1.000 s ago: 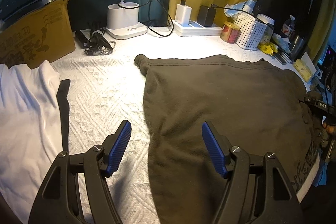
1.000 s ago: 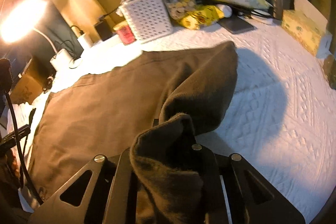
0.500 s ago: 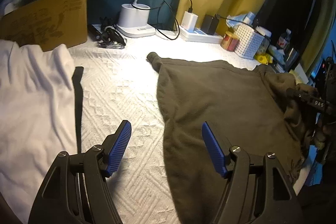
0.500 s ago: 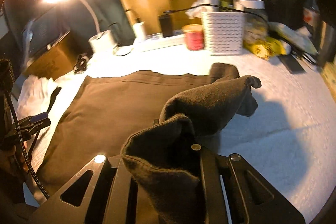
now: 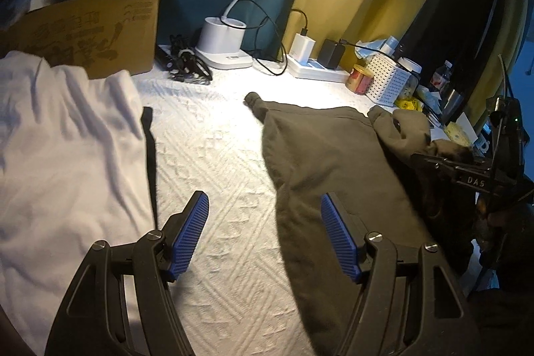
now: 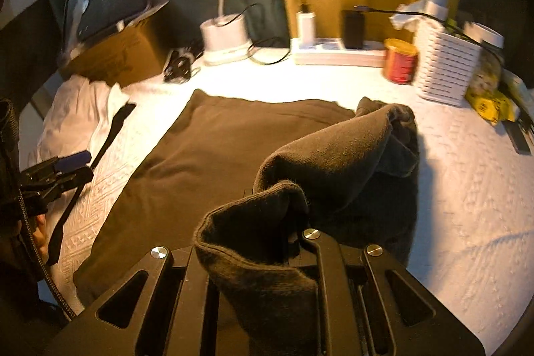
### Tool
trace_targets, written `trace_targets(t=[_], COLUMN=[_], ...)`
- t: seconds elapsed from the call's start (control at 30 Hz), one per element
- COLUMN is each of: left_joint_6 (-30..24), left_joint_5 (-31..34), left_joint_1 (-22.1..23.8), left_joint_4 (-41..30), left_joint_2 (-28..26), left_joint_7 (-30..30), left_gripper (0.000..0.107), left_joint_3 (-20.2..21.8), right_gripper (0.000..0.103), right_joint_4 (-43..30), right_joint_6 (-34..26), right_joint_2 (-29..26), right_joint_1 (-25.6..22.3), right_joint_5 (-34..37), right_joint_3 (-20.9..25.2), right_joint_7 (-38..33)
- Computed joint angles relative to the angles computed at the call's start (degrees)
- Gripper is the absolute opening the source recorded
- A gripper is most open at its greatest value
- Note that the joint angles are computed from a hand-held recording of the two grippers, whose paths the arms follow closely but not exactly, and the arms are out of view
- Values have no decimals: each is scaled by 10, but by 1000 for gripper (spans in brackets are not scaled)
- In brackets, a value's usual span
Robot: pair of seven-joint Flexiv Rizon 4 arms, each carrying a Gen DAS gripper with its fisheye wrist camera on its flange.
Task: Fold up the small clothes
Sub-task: 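Grasp the shirt side edge with the right gripper and fold it across, then open the right gripper to lay the folded half down, then grasp the folded shirt edge with the left gripper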
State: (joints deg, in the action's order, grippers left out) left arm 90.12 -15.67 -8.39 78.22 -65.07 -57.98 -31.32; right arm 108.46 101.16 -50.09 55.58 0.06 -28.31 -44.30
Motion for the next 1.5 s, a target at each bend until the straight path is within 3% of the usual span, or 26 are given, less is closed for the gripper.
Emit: trace_targets(t=[0.2,0.27,0.3,0.37,0.5,0.6,0.73,0.9,1.13,1.37,1.5], left_joint_6=[16,24,27,33,43,52,59,55,7,-71,-126], left_joint_5=[5,9,13,17,28,37,44,55,57,8,-8], left_joint_1=[18,26,30,35,41,43,39,29,13,-72,-124], left_joint_4=[24,32,37,44,61,71,80,79,45,-57,-139], left_joint_2=[4,5,5,8,18,26,36,41,21,-8,-32], left_joint_7=[-6,-9,-10,-15,-28,-38,-56,-64,-27,0,8], left_gripper=[70,70,70,70,70,70,70,70,70,70,69], left_joint_3=[-8,-13,-16,-16,-11,-5,7,9,-24,36,93], right_gripper=[14,20,24,45,49,55,56,56,56,56,56], right_joint_4=[-49,-71,-78,-95,-131,-141,-131,-89,8,76,95], right_joint_6=[-80,-110,-112,-107,-120,-105,-58,2,58,89,118], right_joint_2=[-2,-2,-3,-9,-17,-20,-13,8,38,43,44], right_joint_1=[-32,-58,-68,-85,-129,-137,-140,-101,-15,11,-16], right_joint_5=[-63,-94,-105,-127,-172,-190,-191,-151,-12,89,122], right_joint_3=[46,82,96,125,197,221,235,186,79,44,65], right_joint_7=[4,-1,-2,-6,-28,-41,-58,-72,-85,-105,-116])
